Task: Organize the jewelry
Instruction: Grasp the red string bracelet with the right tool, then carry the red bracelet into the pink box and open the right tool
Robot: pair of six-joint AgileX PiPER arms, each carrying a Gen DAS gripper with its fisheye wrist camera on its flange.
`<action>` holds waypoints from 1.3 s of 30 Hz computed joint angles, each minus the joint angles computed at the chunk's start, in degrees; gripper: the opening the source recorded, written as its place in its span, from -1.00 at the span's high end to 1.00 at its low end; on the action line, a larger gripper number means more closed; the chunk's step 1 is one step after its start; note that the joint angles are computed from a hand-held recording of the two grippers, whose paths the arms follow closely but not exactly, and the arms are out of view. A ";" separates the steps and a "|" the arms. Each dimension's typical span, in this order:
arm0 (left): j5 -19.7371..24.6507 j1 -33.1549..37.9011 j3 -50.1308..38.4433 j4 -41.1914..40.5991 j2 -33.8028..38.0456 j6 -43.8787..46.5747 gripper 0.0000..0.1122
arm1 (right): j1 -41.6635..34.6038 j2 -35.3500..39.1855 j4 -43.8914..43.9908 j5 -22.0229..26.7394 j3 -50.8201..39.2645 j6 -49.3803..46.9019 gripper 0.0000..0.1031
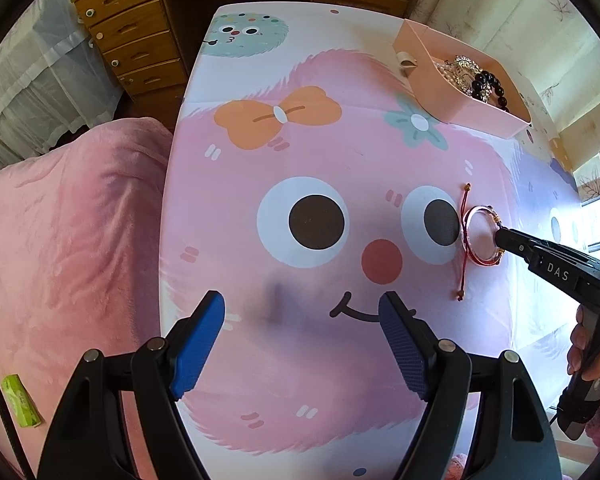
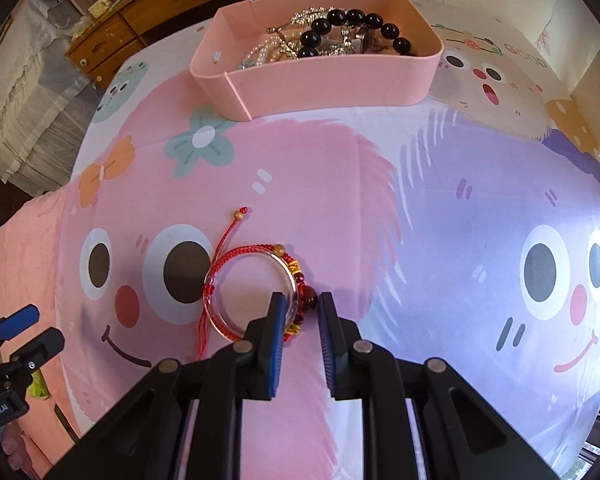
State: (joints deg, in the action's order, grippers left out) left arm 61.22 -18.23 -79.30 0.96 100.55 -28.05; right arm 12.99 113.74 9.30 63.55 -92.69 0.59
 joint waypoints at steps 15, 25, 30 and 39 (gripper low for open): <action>-0.53 1.40 1.04 -1.74 -0.21 1.79 -0.39 | 3.06 -0.42 -4.62 -1.69 -0.57 -1.52 0.74; 0.02 -0.60 -0.89 -1.78 0.97 1.92 -0.39 | 1.86 -4.26 -2.23 -3.96 -0.03 -7.62 0.74; 0.62 -2.27 -2.35 -1.38 1.70 1.46 -0.39 | 0.06 -3.69 -0.98 -1.68 -5.34 -9.08 0.74; 0.85 -4.75 -2.63 -1.18 2.08 -0.41 -0.39 | -2.29 3.85 -0.57 2.34 -22.50 -9.12 0.74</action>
